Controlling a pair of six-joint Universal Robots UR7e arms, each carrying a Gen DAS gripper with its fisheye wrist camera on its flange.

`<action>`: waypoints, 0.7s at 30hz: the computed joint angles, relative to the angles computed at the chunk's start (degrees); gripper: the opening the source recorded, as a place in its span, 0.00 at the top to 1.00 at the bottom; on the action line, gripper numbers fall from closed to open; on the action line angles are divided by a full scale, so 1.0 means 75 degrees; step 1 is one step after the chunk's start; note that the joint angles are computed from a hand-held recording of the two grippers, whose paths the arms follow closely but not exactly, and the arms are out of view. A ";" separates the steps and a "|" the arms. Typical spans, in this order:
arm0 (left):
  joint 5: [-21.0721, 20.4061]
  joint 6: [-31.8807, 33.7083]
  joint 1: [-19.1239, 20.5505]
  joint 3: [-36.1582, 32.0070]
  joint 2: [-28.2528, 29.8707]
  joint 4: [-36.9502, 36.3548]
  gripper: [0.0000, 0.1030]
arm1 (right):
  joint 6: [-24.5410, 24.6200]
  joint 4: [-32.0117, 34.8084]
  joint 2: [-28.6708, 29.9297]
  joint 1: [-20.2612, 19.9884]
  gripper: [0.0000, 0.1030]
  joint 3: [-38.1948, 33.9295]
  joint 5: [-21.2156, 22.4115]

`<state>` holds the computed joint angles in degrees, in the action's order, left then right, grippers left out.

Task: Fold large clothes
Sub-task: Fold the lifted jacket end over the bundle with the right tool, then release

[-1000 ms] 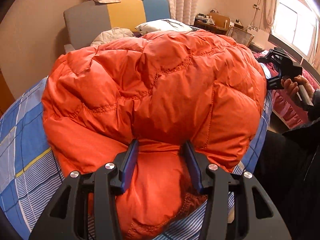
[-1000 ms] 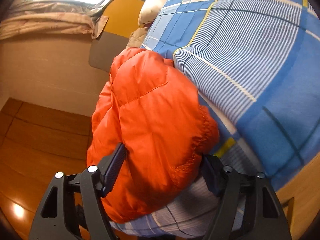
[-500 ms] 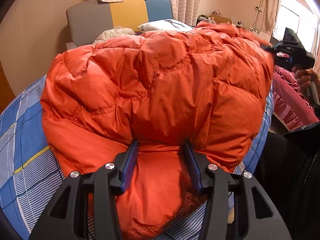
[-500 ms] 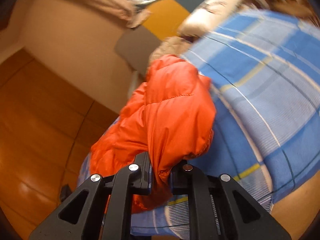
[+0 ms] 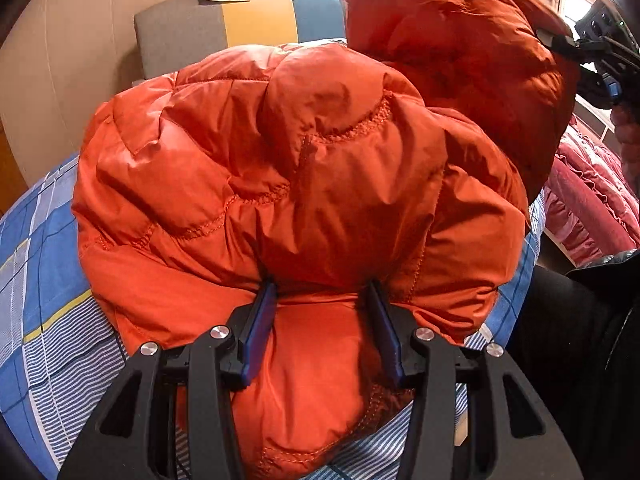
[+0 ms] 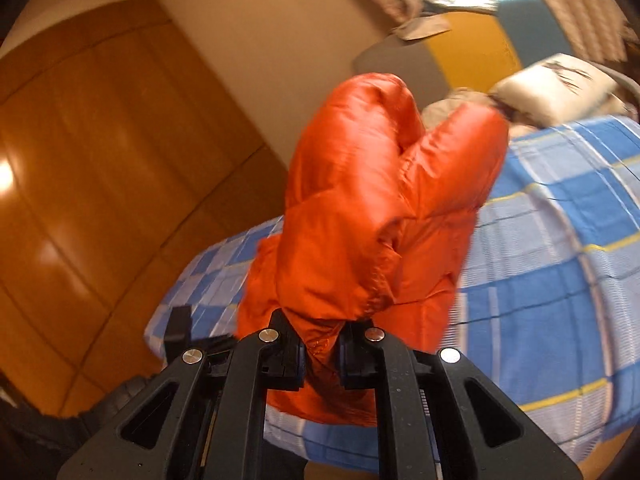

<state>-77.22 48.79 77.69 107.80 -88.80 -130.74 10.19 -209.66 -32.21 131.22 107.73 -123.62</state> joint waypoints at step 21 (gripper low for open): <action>-0.0270 -0.0058 0.0182 -0.0190 0.0120 0.0180 0.56 | -0.0554 0.2933 0.1654 -0.0180 0.90 -0.2184 0.0816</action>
<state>-79.25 48.36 79.05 106.38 -87.89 -129.39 6.03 -187.67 -19.81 129.88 91.34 -117.51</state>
